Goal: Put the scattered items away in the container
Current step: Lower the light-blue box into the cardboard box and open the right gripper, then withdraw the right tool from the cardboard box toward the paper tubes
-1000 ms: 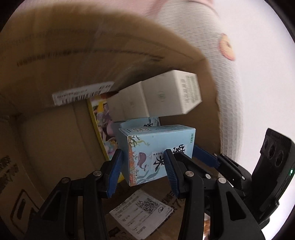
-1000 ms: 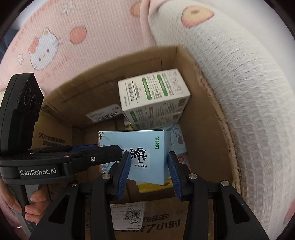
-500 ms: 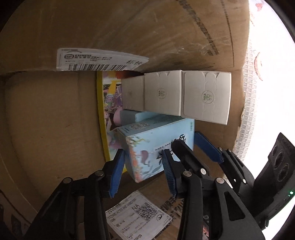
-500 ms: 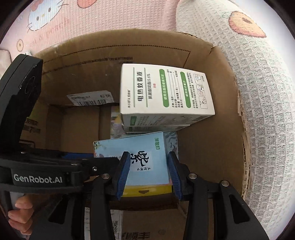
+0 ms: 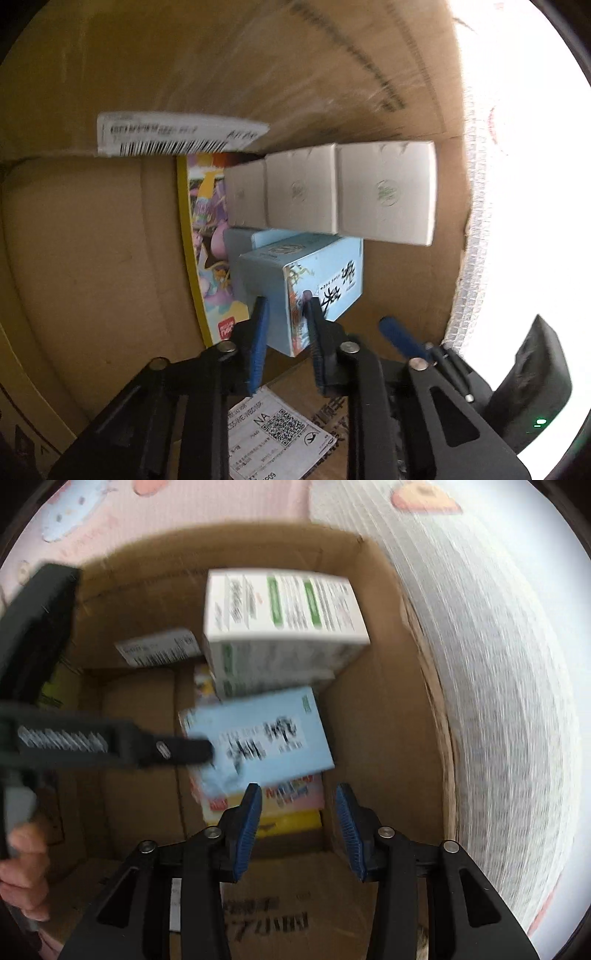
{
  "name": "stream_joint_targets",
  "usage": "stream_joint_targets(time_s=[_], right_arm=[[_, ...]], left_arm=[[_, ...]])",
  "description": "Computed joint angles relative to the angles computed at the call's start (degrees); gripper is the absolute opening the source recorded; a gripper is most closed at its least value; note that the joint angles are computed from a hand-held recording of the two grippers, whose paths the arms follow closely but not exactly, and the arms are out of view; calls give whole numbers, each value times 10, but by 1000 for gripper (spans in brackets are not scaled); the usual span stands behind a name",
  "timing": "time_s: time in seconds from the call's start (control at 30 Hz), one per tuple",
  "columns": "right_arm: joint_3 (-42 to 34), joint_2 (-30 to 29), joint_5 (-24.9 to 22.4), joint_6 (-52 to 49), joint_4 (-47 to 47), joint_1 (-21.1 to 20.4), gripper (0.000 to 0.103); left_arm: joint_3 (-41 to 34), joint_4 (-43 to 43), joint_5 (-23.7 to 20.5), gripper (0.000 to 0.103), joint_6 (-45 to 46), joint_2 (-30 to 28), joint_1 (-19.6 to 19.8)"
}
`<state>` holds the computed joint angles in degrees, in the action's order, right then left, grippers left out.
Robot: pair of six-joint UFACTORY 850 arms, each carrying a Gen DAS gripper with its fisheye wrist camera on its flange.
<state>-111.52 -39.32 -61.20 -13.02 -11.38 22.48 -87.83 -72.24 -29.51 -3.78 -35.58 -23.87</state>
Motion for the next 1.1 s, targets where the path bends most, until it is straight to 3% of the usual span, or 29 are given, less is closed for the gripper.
stream_joint_targets(time_s=[0.07,0.67,0.9,1.0,1.03,1.07,1.1], right_arm=[[5,0,-6,7,3,-1,32],[-54,-52,-46,17,17,-1,30],[-43,-45,-42,36,-32,13,29],[-32,-35,-42,52,-49,17,29],[-29,-30,-43,55,-51,17,30],[-26,-25,-45,57,-51,18,30],[-22,-20,-45,59,-50,18,30]], left_arm=[[3,-11,10,17,18,4,-1],[-12,-13,25,17,4,-8,-5],[-19,1,1,17,-16,-9,-5],[-15,54,30,30,-58,4,-9],[-15,87,42,42,-84,10,-12],[-15,112,47,47,-105,13,-14],[-15,138,52,47,-128,18,-15]])
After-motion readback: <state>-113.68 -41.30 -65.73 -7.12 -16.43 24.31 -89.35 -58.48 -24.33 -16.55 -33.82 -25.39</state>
